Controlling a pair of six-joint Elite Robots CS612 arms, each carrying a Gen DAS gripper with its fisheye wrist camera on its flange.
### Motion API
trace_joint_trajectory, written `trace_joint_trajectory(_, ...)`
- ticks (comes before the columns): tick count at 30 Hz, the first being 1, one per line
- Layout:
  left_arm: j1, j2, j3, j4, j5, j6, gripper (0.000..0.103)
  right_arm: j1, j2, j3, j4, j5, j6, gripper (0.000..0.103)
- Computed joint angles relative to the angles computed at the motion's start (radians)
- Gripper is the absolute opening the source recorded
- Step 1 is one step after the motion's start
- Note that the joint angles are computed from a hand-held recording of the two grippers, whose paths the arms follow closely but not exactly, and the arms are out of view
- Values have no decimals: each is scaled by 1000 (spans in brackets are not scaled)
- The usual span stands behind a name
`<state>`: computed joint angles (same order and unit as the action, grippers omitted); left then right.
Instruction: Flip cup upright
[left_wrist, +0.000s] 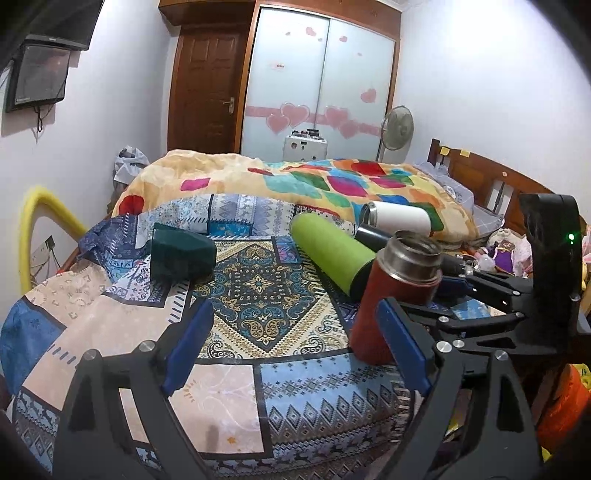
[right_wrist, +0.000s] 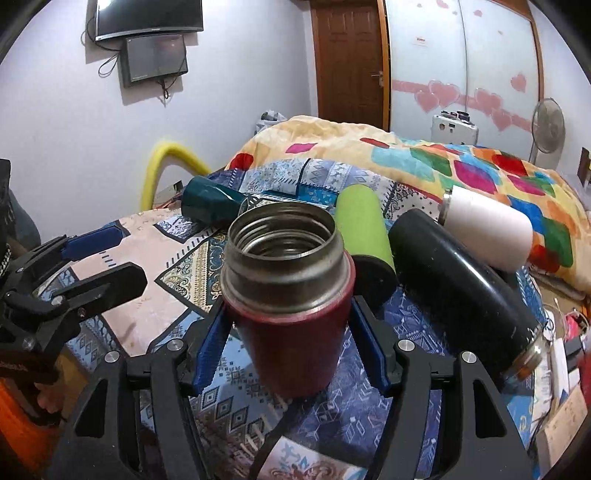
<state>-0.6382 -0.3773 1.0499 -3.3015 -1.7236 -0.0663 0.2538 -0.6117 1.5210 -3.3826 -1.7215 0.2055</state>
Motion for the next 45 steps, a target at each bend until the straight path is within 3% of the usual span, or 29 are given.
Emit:
trace_joint_trajectory(9,-20,-83,134,-172,38,-19,91,37,-51,94,-199,-109,5,61)
trace_joint_trajectory(17,-54,-167,275,-378,128,-3,91,79,-95,170,-436,-220,10,61)
trace_joint_trajectory(22,-73,-199,339,-482,176,8,97,101,-93,175,-522,-268,-10,68)
trace_joint_trajectory(25,-81,-209,365,-526,199,16,99,111,-90,175,-549,-292,-17,77)
trace_joint_trajectory(27,-85,-214,380,-550,220,16,102,115,-85,172,-571,-312,-22,85)
trace_joint_trajectory(31,-91,-223,402,-573,234,17,103,123,-79,169,-586,-338,-28,86)
trace_joint_trajectory(34,-95,-226,414,-585,246,17,103,132,-71,166,-601,-374,-32,102)
trace_joint_trajectory(36,-96,-228,418,-585,246,18,103,140,-63,160,-616,-406,-50,103)
trace_joint_trajectory(45,-102,-228,425,-597,262,28,103,150,-63,169,-626,-422,-67,103)
